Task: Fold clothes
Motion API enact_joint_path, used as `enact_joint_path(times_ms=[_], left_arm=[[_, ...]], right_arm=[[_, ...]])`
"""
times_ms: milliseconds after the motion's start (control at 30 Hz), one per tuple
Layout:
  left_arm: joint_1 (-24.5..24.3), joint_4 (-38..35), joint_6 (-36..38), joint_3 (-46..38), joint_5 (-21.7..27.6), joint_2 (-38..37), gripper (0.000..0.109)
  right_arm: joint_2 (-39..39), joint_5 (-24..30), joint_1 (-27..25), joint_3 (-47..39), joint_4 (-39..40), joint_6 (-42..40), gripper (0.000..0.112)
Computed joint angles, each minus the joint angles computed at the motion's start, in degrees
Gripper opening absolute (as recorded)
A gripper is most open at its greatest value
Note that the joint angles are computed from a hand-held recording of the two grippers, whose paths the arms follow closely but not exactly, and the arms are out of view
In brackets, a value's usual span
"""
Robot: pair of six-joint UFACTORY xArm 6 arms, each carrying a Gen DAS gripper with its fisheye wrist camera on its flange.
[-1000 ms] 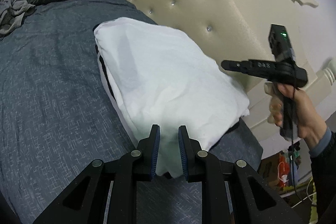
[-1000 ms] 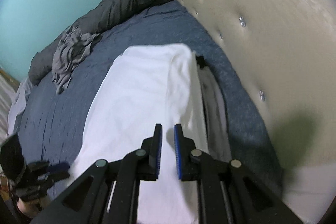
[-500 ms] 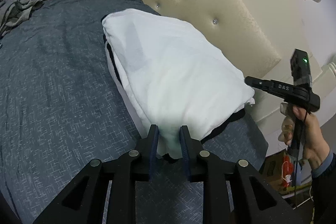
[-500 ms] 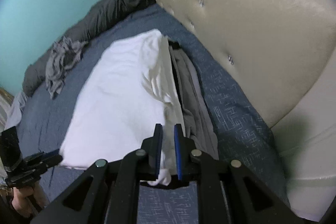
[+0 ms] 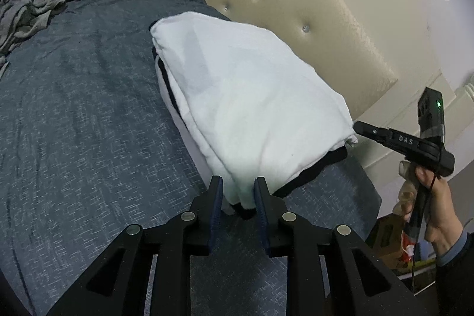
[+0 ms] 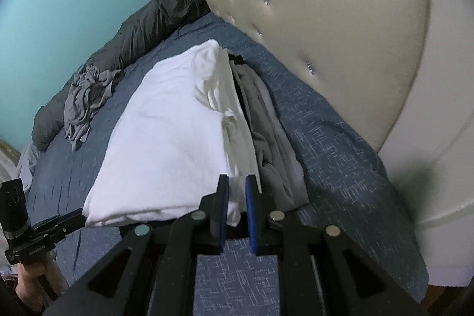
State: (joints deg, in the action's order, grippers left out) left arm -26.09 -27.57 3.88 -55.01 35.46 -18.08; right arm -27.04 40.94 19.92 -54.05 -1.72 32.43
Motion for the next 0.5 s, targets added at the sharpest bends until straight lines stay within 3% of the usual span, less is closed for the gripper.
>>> enact_joint_path(times_ms=[367, 500], left_arm=[[0.1, 4.9, -3.7, 0.3, 3.9, -8.7, 0.026], [0.2, 6.9, -4.6, 0.5, 5.9, -12.9, 0.031]], right_arm=[[-4.9, 4.4, 11.3, -3.5, -15.2, 15.5, 0.011], [-5.8, 7.8, 16.7, -5.5, -20.9, 22.0, 0.023]])
